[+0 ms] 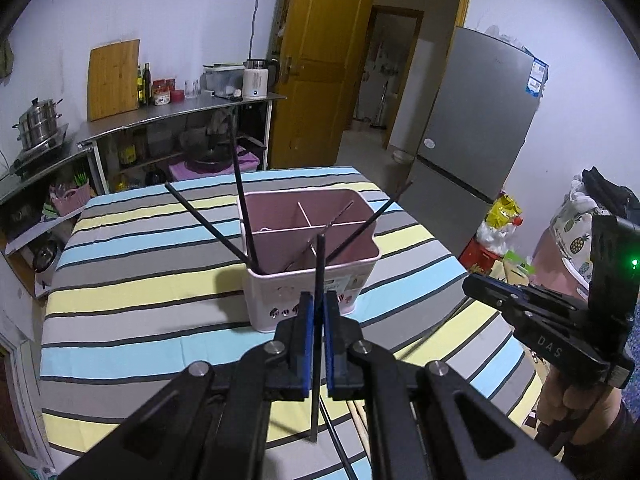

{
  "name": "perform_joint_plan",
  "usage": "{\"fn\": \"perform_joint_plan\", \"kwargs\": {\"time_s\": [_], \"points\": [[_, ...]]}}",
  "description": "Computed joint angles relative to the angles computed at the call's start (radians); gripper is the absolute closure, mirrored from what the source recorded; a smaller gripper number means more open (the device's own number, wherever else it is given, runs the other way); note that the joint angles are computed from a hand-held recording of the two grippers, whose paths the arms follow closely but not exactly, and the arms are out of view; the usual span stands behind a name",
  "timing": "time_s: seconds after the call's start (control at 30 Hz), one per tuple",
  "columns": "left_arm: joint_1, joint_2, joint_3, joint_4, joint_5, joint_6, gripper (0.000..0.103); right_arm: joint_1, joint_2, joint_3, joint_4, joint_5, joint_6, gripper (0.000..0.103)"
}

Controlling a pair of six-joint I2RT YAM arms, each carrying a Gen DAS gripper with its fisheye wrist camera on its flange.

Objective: Organize utensils
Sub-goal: 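Lift both held black chopsticks upright and carry them over the pink basket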

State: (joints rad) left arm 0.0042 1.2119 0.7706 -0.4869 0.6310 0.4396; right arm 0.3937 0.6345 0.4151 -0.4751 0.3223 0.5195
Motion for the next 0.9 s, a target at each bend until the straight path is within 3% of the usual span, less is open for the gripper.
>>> {"fn": "perform_joint_plan", "kwargs": {"time_s": [0.57, 0.9], "points": [[0.105, -0.073, 0.006, -0.173, 0.039, 0.13, 0.098, 0.145, -0.118, 0.011, -0.173, 0.115, 0.106, 0.099], [0.141, -0.062, 0.06, -0.223, 0.076, 0.111, 0.098, 0.175, -0.171, 0.04, -0.193, 0.156, 0.127, 0.099]]}}
